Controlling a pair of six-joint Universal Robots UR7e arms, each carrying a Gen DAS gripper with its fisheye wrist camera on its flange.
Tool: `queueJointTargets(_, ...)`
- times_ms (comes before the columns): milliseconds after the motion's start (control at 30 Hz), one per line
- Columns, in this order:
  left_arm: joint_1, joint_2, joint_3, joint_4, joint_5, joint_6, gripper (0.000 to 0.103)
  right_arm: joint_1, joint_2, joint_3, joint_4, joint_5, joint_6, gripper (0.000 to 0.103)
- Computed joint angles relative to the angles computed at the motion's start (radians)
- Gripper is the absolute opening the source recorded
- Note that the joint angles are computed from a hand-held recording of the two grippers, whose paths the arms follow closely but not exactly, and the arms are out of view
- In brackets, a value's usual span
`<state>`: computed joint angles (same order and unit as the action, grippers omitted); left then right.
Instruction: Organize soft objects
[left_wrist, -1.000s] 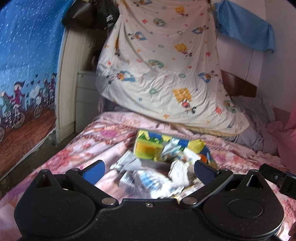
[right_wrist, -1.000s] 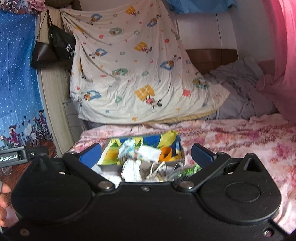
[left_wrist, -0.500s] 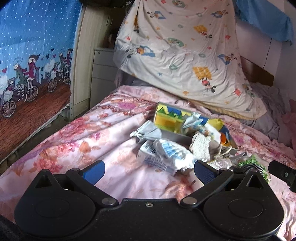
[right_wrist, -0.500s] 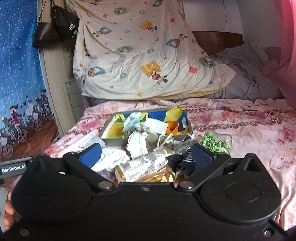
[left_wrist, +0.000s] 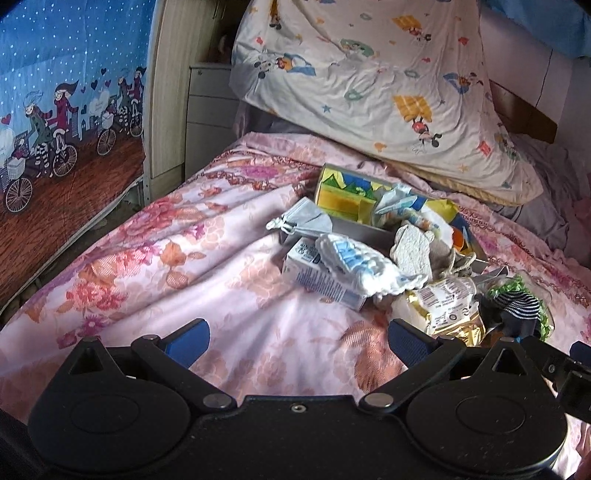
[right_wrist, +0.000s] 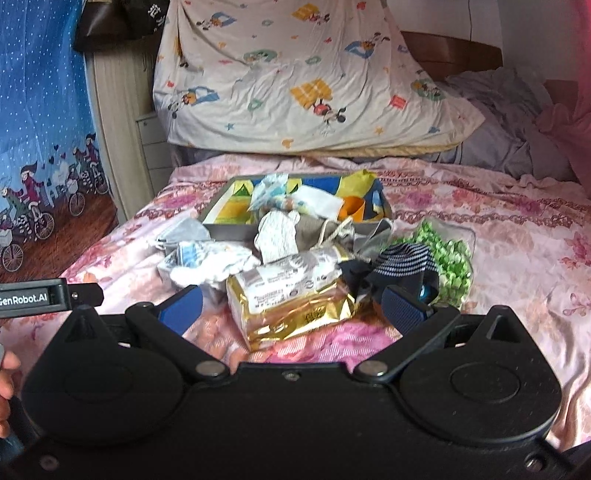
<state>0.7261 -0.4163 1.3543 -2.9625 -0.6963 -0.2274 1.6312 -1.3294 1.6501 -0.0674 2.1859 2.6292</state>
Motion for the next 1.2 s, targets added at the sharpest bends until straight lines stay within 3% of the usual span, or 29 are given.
queueJointTargets(767,0.008,-0.021,-0.015,0.215,0.045,-0.183,0.102,-0.018,0.053,-0.062,0.098,-0.017,0.038,0.102)
queueJointTargets(1033,0.015,-0.038,-0.031,0.316,0.039,-0.286,0.102,-0.022,0.1,-0.151,0.231,-0.034,0.139,0.102)
queueJointTargets(1200,0.011,-0.036,-0.054,0.366,0.025,-0.247,0.102,-0.023,0.133,-0.211,0.297,-0.034,0.172,0.102)
